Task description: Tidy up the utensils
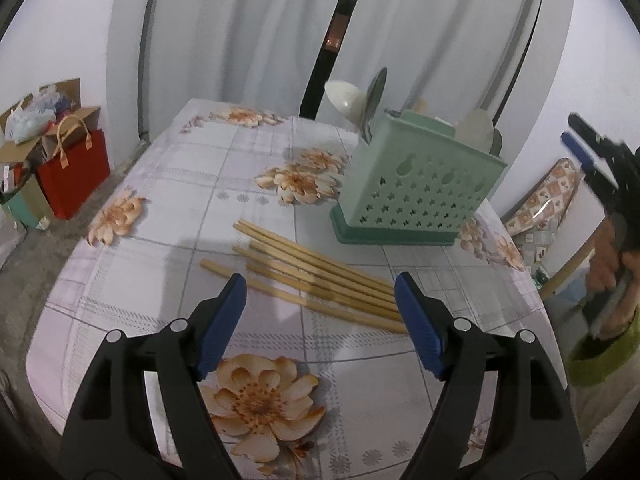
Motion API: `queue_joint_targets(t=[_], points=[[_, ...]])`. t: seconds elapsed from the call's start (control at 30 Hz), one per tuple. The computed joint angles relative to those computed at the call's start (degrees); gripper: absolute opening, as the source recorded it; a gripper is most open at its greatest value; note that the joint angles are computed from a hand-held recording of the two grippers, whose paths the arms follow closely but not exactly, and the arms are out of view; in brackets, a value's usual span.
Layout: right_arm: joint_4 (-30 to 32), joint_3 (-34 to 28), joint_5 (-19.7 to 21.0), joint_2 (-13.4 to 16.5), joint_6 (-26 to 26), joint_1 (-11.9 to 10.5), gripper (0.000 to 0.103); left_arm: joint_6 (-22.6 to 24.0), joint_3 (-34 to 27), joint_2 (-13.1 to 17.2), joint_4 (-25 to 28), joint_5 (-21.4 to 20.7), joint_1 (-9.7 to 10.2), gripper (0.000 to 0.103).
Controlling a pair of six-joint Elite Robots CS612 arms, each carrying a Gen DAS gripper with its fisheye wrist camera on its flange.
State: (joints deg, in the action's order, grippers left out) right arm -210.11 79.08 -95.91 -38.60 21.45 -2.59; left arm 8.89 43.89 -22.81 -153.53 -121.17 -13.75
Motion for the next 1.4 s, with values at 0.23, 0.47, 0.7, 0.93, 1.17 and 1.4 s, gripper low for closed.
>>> queue_joint_targets(t=[0.23, 0.47, 0.7, 0.93, 1.17, 1.4], points=[[26.91, -7.41, 19.43, 3.81, -1.84, -0.27, 0.052, -2.39, -1.07, 0.4, 7.47, -3.14, -0.16, 0.068], [46.59, -15.34, 19.75, 7.34, -2.64, 0.51, 0.02, -8.4, -4.88, 2.53, 15.93, -4.93, -0.07, 0.043], [46.47, -12.68, 22.75, 6.23, 0.44, 1.29, 0.009, -8.64, -4.81, 2.71, 17.72, -4.02, -0.04, 0.041], [47.73, -12.51, 22.52, 6.05, 1.05, 2.77, 0.005, -6.77, -2.58, 1.39, 15.49, 1.15, -0.6, 0.034], [48.21, -11.69, 16.73, 5.2, 1.85, 3.03, 0.003, -3.89, -1.15, 0.57, 13.96, 5.23, -1.11, 0.032], [47.26, -9.46, 14.09, 3.92, 2.74, 2.86, 0.003, -0.7, 1.0, -0.24, 9.88, 11.45, -2.18, 0.032]])
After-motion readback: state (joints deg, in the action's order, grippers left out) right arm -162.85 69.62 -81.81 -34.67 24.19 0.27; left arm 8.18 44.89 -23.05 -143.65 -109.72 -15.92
